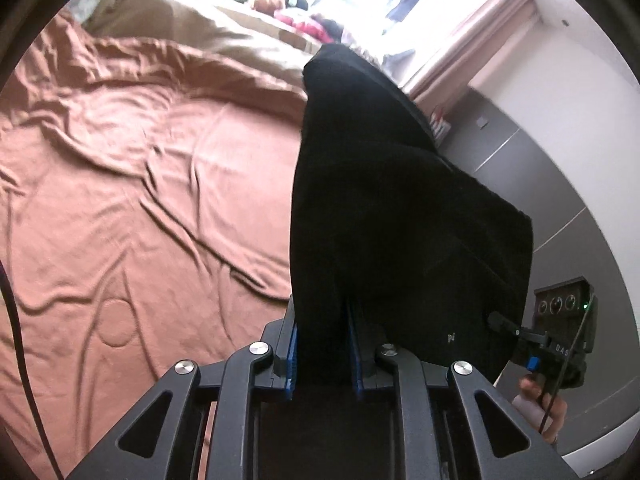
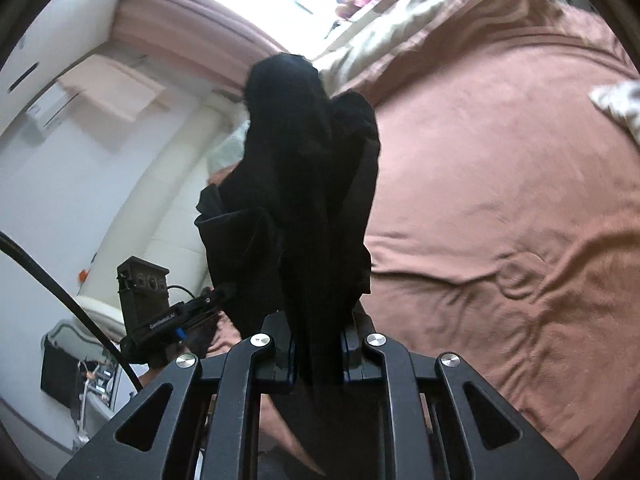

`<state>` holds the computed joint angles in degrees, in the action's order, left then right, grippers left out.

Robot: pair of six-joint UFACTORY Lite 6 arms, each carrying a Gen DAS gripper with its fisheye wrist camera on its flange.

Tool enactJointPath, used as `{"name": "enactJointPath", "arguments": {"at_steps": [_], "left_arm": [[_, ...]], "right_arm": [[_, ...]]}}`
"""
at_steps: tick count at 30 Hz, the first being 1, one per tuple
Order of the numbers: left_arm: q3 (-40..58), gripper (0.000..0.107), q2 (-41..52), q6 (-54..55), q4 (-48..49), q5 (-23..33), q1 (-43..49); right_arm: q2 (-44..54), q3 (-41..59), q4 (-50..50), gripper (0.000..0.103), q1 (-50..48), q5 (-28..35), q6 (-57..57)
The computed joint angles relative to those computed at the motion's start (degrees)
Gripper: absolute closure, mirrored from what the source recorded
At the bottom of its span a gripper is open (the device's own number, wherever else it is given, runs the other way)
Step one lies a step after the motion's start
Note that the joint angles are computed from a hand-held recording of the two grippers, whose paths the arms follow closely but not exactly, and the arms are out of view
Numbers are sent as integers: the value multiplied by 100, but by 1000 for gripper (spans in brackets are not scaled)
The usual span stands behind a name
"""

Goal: Fold large clothes
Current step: 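Lift the black bundle with both tools and carry it toward the bed head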

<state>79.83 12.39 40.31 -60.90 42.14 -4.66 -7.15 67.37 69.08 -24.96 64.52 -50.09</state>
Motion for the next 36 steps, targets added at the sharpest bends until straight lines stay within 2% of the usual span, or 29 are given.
{"name": "enactJointPath", "arguments": {"at_steps": [4, 9, 13, 20, 25, 28, 32, 36], "left_arm": [[-262, 86, -818, -129, 162, 235, 415], [-263, 86, -1447, -195, 269, 812, 1236], [-368, 86, -1947, 120, 108, 1542, 2297], [-163, 86, -1987, 841, -239, 2975, 4307], [308, 87, -1556, 1198, -344, 3790, 5534], [765, 87, -1164, 1365, -459, 4281, 6235], [1738, 87, -372, 1394, -498, 4709, 6901], [3070, 88, 692, 1334, -489, 5005, 7396]], "right_arm": [[-644, -115, -27, 91, 289, -5, 223], [-1174, -69, -195, 91, 1369, -625, 735], [-1190, 126, -372, 91, 2150, -1087, 1032], [-839, 614, -944, 91, 3755, -2154, 1690], [60, 1445, -1395, 91, 4588, -2657, 2072], [705, 2158, -1683, 91, 4904, -2744, 2336], [1812, 3539, -2615, 91, 5683, -2939, 3320], [3222, 5397, -3412, 91, 6144, -2678, 4156]]}}
